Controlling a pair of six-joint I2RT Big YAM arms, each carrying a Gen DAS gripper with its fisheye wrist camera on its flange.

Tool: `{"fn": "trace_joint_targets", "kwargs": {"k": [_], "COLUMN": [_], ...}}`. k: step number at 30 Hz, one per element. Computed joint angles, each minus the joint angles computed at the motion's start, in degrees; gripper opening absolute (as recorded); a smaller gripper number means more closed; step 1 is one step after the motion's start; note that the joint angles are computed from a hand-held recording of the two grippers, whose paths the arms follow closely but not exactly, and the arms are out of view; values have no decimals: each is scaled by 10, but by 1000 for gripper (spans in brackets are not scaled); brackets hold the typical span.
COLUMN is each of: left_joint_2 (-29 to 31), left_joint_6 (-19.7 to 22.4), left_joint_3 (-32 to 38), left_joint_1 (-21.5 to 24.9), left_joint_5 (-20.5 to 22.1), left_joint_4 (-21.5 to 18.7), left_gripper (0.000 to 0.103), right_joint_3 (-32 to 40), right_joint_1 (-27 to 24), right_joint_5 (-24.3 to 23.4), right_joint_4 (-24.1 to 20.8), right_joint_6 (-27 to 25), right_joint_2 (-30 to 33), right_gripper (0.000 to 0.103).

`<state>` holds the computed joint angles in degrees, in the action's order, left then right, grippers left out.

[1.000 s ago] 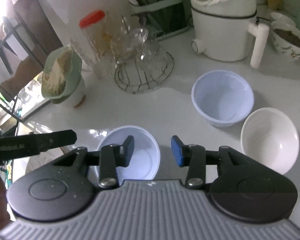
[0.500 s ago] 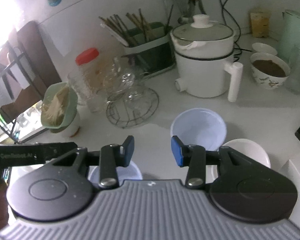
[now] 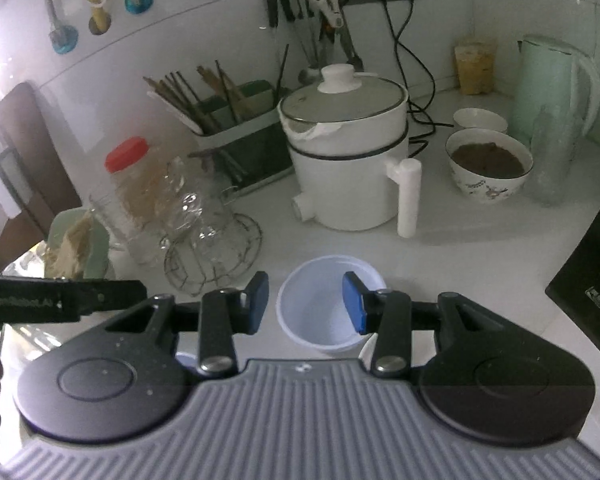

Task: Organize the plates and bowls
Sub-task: 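Move the left gripper to the rim of the nested blue bowls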

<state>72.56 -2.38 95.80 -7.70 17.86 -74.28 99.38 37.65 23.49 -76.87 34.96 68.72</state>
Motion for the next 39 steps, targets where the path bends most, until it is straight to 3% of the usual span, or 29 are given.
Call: {"fn": "trace_joint_targets", "kwargs": {"k": [7, 9, 10, 11, 17, 27, 30, 34, 36, 39], "left_joint_2": [47, 51, 53, 59, 95, 152, 167, 186, 196, 204], "left_joint_6": [2, 1, -2, -7, -44, -56, -95, -81, -97, -101], "left_joint_3": [30, 26, 24, 25, 44, 77, 76, 82, 85, 86], "left_joint_1": [-32, -38, -42, -45, -61, -72, -62, -65, -56, -51], "left_joint_5": [-15, -22, -28, -32, -52, -67, -5, -11, 12, 13], "left_joint_4": [-2, 6, 8, 6, 9, 12, -2, -20, -25, -25], "left_gripper": [58, 61, 61, 61, 63, 63, 63, 63, 63, 57], "right_joint_3": [-22, -24, -27, -30, -43, -52, -54, -59, -61, -65], "right_joint_1": [-46, -61, -68, -71, -107, -167, -174, -176, -176, -176], "right_joint_5": [-7, -18, -24, -26, -59, -141, -163, -173, -175, -182], "right_joint_4": [15, 11, 14, 17, 30, 59, 53, 46, 41, 34], "right_joint_6": [23, 32, 36, 36, 7, -21, -11, 1, 13, 26], "right_joint_2": [-15, -14, -15, -16, -12, 24, 38, 51, 56, 62], "right_gripper": [44, 55, 68, 73, 73, 70, 64, 63, 59, 55]}}
